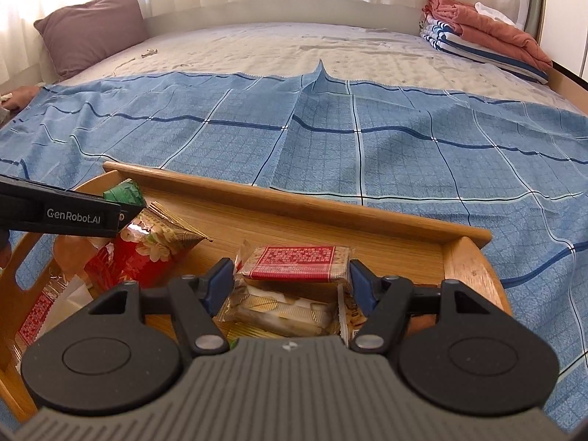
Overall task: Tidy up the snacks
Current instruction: 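Lower both packets into the tray and open both tools, then withdraw both tools from the tray toward the remaining snacks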
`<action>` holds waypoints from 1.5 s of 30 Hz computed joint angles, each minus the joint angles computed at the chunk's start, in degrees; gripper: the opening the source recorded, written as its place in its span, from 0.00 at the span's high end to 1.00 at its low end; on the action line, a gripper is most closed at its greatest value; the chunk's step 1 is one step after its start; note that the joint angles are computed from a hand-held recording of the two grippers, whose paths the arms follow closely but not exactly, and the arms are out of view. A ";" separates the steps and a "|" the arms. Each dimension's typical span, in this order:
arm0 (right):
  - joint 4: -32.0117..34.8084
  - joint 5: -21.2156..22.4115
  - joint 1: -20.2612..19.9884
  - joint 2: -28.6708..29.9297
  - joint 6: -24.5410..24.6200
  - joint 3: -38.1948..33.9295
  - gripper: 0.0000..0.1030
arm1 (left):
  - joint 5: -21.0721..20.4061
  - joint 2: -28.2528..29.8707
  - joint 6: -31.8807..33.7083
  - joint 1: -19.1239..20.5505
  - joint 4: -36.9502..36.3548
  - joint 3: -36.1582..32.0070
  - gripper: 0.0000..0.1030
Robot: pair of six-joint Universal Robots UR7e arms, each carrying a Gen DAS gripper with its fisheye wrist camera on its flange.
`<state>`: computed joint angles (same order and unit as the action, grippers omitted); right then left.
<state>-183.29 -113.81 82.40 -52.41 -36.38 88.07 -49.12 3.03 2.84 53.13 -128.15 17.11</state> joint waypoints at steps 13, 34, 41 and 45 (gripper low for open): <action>-0.32 0.20 -0.16 0.17 0.59 -0.04 0.31 | 0.97 0.50 0.38 -0.20 -0.68 -0.26 0.57; -5.48 1.43 0.97 -4.67 3.30 7.42 0.12 | 1.72 -10.89 3.35 -2.04 -16.05 22.60 0.17; -8.68 0.49 2.55 -8.14 4.35 12.54 0.07 | 0.03 -19.10 3.88 -3.64 -23.62 36.53 0.11; -10.58 1.48 3.03 -10.61 5.45 16.24 0.07 | -0.59 -23.60 3.86 -4.96 -27.66 44.42 0.09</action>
